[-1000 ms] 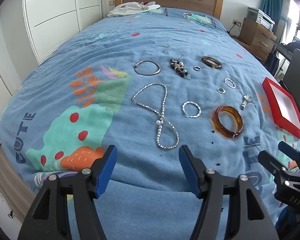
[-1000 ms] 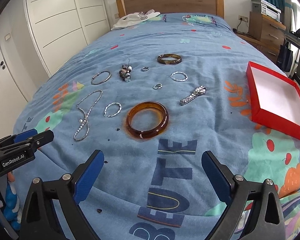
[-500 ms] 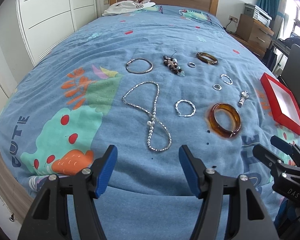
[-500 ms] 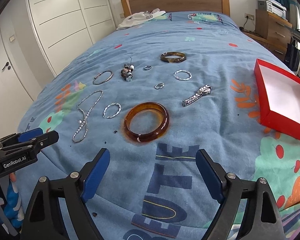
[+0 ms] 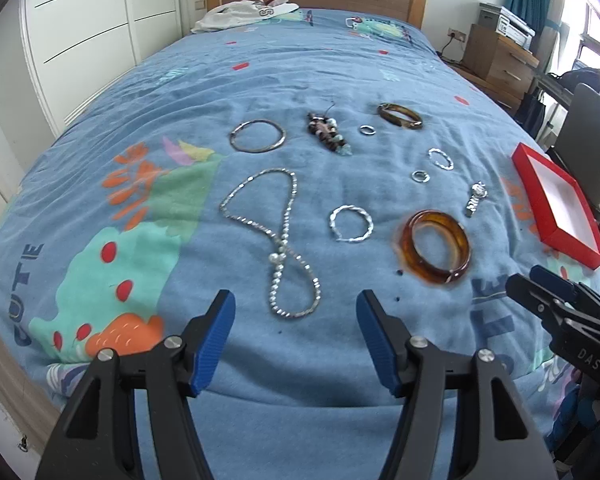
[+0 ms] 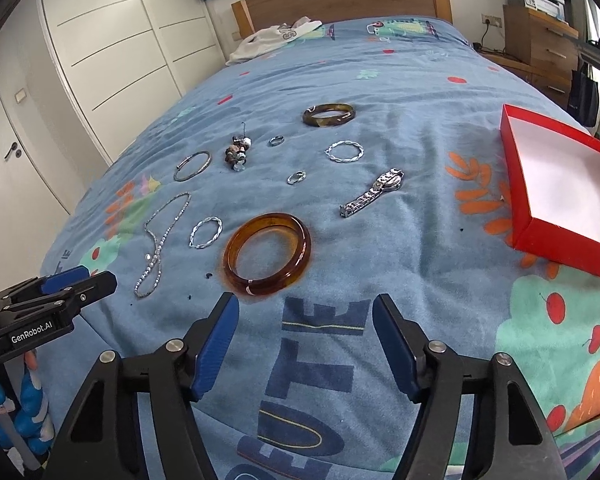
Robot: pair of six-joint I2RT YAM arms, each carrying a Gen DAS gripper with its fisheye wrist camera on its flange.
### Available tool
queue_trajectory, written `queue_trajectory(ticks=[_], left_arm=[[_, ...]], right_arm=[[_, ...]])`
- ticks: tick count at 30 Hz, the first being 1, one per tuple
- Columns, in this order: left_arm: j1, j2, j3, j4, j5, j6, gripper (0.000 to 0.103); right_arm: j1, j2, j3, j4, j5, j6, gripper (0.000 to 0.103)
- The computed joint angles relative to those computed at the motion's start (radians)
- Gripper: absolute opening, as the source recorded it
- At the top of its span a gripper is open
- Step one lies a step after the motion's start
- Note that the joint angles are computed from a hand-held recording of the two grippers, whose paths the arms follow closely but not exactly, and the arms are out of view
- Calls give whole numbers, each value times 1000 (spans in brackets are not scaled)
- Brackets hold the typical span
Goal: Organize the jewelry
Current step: 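Grasp the twisted silver bangle with the left tool while the right tool grasps the silver watch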
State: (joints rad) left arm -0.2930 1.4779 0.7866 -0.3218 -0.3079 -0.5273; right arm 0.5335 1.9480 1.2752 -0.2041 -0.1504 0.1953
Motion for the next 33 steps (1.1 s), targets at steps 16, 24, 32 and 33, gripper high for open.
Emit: queue_trajectory(ticks=[16, 24, 32, 33], left_arm=[[132, 336, 287, 57, 194, 94, 40], [167, 481, 387, 25, 251, 88, 23], [180, 529, 418, 37, 275, 86, 5], [178, 531, 419, 41, 272, 88, 5]], right_arm=[[-97, 255, 415, -154, -78, -12, 56], [-110, 453, 672, -290, -102, 23, 56], [-112, 594, 878, -380, -81, 58, 46], [-112, 606, 897, -386, -77, 61, 41]])
